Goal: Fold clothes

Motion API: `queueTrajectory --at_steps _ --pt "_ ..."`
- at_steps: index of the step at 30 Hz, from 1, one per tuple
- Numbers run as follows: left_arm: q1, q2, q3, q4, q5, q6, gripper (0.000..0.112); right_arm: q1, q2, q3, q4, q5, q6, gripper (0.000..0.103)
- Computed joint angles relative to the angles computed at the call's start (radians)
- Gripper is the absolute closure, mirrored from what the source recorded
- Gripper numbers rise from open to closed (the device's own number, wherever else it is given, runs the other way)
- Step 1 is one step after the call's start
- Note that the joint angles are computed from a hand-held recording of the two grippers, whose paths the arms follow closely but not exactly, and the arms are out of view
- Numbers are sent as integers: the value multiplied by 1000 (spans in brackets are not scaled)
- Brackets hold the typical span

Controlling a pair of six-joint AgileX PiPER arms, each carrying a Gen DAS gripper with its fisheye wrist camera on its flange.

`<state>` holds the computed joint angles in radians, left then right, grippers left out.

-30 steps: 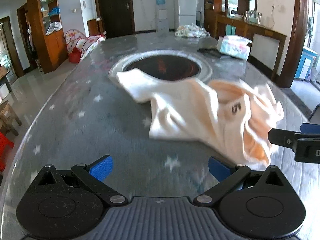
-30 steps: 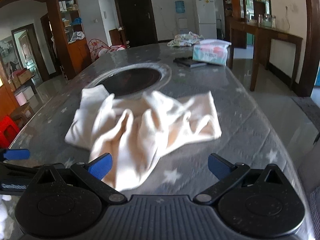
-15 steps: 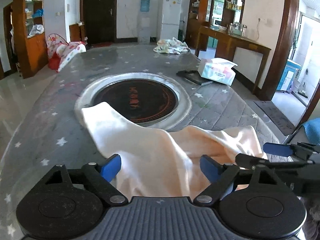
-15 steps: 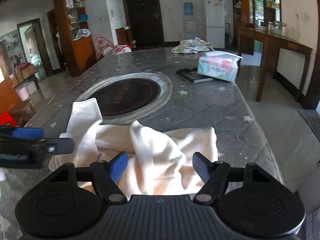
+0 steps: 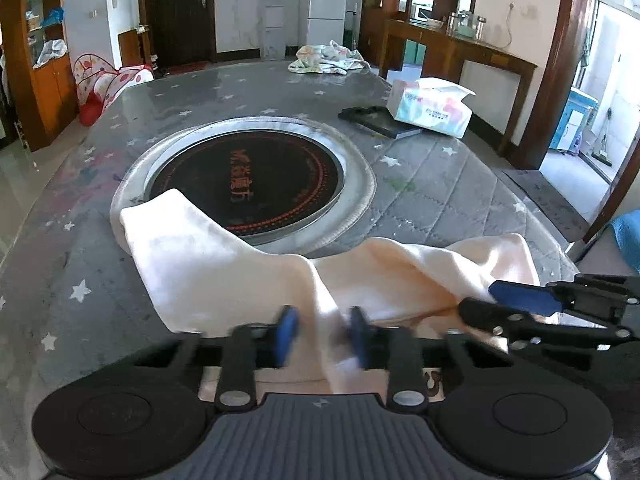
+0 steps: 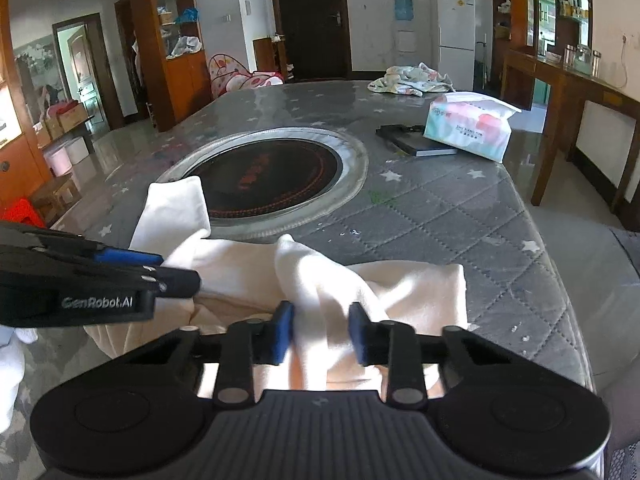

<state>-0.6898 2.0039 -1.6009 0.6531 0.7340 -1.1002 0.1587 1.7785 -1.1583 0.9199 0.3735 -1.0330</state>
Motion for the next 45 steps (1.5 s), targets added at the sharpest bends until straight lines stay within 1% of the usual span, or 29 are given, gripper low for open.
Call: queueTrajectory --at_steps 1,2,4,7,12,15,19,21,23,25,26,27,28,29,31,33,35,36,37,38,39,40,42,45 --pt "3 -9 14 -2 -14 -5 98 -1 -3 6 14 -2 -17 89" --pt "5 -19 28 2 -26 -10 104 -3 -12 16 34 -6 -38 91" --pt "2 -43 57 18 -42 -28 108 -4 -29 31 53 -15 -54 93" --pt "-10 -91 109 64 -58 -76 109 -16 -72 66 122 -20 -120 96" --pt "-35 -192 217 138 -65 -183 110 -44 -160 128 197 -4 -189 97" --pt "-62 -269 298 194 -61 -265 110 -67 -235 178 239 16 -239 98" --pt "-104 -355 386 250 -30 -349 110 -95 -324 227 242 49 -263 98" --pt "-119 -382 414 264 -18 -379 110 -96 -354 242 229 47 -253 98" --pt "-136 -406 448 276 -16 -412 110 -100 -353 237 218 68 -232 95" --pt "-158 -429 481 289 -9 -447 110 -82 -340 228 183 54 -202 93" --pt "-169 -441 500 296 -6 -465 110 -66 -331 224 162 35 -190 89" --pt "-180 -456 524 300 -5 -485 110 -52 -316 215 138 25 -175 79" --pt "-191 -470 546 304 -3 -505 110 -38 -297 204 122 14 -165 73" --pt "-201 -480 565 304 0 -526 110 -21 -273 191 100 -2 -150 65" --pt "-220 -496 598 306 5 -562 110 17 -220 164 38 -42 -105 63" --pt "-231 -506 623 305 7 -590 110 47 -163 127 -47 -71 -26 63" --pt "-235 -514 641 301 6 -610 110 66 -96 84 -142 -84 75 64" --pt "-237 -520 650 304 5 -618 110 72 -75 74 -156 -92 90 66" --pt "-242 -528 657 309 11 -626 110 76 -59 69 -155 -102 89 72" --pt "-246 -536 664 315 16 -635 110 74 -59 76 -137 -108 70 89" --pt "-251 -544 671 320 22 -644 110 71 -66 88 -110 -114 42 95" --pt "-256 -552 677 325 27 -652 110 68 -73 100 -82 -120 14 95" --pt "-267 -573 694 333 40 -668 110 44 -123 147 50 -113 -115 96" --pt "-296 -609 717 340 65 -687 110 -12 -236 233 239 -68 -312 96"
